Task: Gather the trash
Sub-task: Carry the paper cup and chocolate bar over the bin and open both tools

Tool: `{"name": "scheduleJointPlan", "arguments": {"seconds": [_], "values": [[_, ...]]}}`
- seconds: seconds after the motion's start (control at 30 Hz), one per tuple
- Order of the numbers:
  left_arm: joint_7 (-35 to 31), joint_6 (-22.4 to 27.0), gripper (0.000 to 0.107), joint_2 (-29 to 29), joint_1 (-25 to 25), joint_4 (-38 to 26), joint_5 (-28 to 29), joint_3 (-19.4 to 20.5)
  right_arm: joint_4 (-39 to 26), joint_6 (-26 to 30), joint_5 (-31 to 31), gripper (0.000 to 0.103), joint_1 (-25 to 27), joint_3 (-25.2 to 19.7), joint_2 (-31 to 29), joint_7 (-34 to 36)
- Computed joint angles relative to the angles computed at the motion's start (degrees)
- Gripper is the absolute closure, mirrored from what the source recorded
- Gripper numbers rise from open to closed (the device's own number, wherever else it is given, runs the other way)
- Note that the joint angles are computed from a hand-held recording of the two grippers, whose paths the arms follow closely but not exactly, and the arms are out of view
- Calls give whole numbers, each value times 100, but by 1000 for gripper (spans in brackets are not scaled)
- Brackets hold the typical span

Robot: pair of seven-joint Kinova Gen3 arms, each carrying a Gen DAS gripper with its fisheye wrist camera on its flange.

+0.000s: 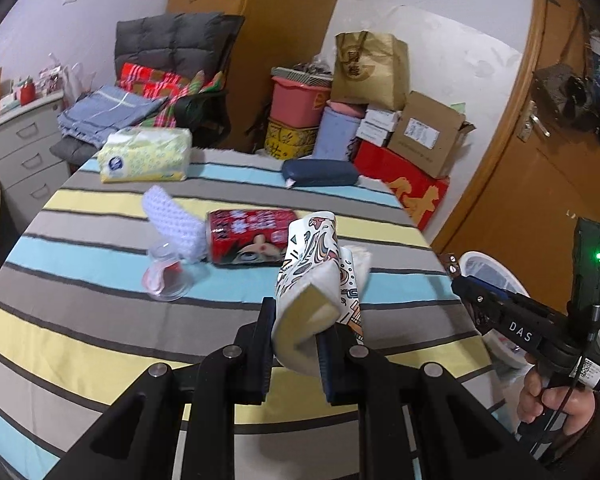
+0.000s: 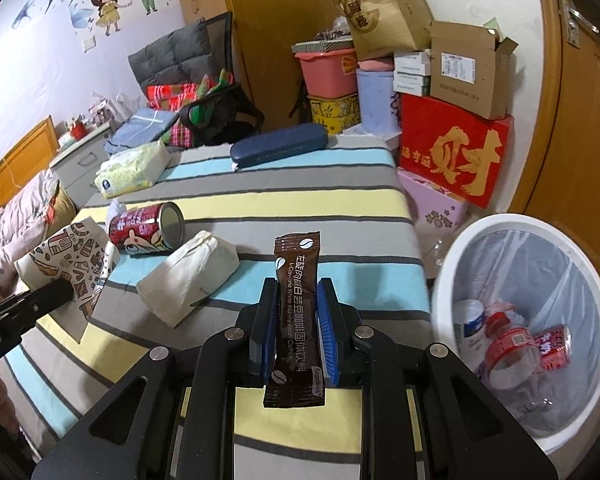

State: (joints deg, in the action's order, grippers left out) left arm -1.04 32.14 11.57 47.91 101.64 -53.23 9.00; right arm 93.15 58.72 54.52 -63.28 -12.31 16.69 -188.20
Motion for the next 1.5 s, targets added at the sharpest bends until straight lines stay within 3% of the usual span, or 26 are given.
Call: {"name": "scheduleJointPlan", "arguments": {"seconds": [0.6, 0.93, 1.2, 1.5], "values": [[-340, 337, 88, 494, 732, -1091, -138, 3, 674, 831, 435, 82, 36, -459, -640, -887], [-1179, 340, 88, 995, 1132, -1938, 408, -212, 1106, 1169, 439, 82, 226, -777, -1018, -1298], [-2118, 309, 88, 1511, 1290, -2731, 1161, -306, 1441, 1334, 237, 82, 446, -991, -1315, -1520], [-3224, 659, 88, 2226, 1463, -3898, 2044, -395, 1791, 1294, -66, 82, 773, -1146, -1577, -1681]]}}
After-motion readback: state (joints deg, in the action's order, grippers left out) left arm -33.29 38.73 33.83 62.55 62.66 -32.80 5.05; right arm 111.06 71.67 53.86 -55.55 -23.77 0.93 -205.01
